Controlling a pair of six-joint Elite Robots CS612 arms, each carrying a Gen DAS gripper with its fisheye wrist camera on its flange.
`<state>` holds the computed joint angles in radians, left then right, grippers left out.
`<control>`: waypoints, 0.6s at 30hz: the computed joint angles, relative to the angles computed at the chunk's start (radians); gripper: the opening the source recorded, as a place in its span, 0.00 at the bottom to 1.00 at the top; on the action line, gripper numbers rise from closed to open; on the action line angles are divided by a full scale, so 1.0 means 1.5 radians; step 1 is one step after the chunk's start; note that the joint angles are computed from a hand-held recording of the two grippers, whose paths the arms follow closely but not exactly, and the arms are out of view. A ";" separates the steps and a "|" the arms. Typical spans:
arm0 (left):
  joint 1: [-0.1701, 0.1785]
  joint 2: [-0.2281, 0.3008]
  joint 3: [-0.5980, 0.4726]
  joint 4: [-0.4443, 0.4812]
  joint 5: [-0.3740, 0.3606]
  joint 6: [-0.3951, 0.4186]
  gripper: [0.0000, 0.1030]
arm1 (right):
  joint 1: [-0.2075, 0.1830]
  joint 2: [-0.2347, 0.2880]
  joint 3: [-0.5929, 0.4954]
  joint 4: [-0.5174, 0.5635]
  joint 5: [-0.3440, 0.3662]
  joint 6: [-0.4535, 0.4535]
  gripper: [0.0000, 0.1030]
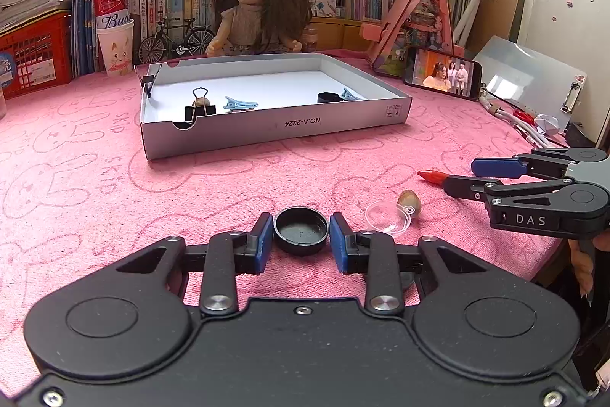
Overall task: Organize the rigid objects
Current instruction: 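Close left tool on the black lid while right tool grasps the red crayon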
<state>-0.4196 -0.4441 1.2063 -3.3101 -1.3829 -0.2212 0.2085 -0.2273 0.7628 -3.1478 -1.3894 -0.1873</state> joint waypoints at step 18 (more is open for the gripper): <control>0.000 0.002 -0.002 0.000 0.005 -0.008 0.30 | 0.003 0.023 -0.068 0.075 -0.083 0.064 0.63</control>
<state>-0.4199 -0.4413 1.2030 -3.3103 -1.3748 -0.2330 0.2132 -0.1932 0.6603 -3.0352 -1.5143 -0.0911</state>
